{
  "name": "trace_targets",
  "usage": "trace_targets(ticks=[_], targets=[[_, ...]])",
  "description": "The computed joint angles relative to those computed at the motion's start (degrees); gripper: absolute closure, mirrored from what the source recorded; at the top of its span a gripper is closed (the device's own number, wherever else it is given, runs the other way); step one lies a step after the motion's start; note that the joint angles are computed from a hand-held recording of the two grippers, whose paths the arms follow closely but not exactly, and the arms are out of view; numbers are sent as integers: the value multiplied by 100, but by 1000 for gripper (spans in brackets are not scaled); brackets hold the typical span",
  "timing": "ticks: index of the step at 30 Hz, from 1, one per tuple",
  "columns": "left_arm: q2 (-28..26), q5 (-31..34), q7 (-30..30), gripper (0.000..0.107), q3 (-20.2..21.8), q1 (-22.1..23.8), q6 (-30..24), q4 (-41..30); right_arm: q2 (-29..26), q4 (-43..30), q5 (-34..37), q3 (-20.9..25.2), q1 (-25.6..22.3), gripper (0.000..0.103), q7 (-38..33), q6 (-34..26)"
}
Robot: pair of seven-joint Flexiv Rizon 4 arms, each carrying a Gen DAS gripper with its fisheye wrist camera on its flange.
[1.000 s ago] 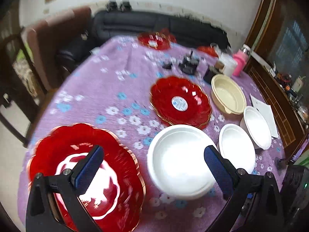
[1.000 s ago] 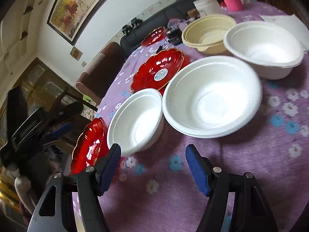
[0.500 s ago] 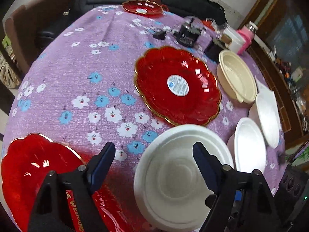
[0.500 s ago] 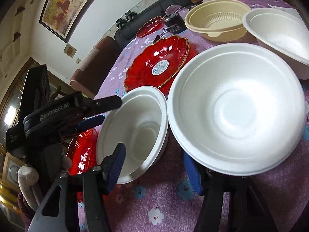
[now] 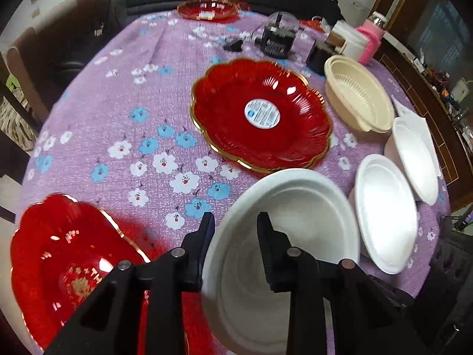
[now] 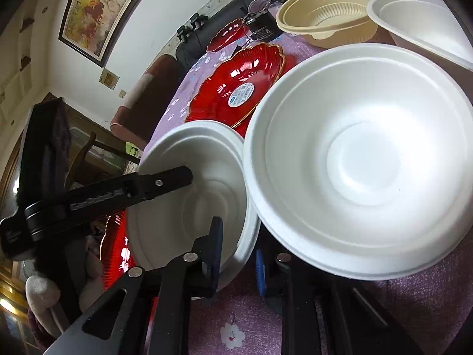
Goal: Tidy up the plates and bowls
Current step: 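Close the left tool on the white bowl's rim, then carry the white bowl over the red plate and lower it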
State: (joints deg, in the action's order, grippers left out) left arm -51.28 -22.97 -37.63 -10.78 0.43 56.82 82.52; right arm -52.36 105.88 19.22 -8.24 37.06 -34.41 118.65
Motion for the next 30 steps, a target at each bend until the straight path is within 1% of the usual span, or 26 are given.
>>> trace_targets(ticks=[2,4,6,8,10,16,20,23,27,30], targets=[[182,-113,141,78,-148,113,258,282,9,7,27,-77,94,82,-70,60],[326,-222,286,78,-279,204,499,511,45,33,173,-298,335,82,-202,72],[442,-339,394,78,-369,290,635,688,103,94,424,-665,723,82,-372,3],[543,-469,484,78,-448,386,710,827,162,136,607,-914,1003,83,-494,-59],[658,-647,625,78,-570,527,744,993,190,174,846,-1323,1428,83,-602,-215],[1033,-1310,1271,78,-957,934,1003,1605,254,393,1068,-2193,2338,83,-626,-532],[1268,-1878,1765,78,-1134,1204,1011,1926,236,494,915,-2707,2823,83,-457,-751],[1391,-2299,2086,78,-1127,1309,884,2031,186,493,715,-3019,3124,83,-252,-943],[1496,-2833,2455,78,-987,1381,654,2092,133,431,315,-3229,3296,83,-20,-1146],[1501,-3112,2615,78,-783,1380,478,2057,93,303,-51,-3263,3284,83,123,-1295]])
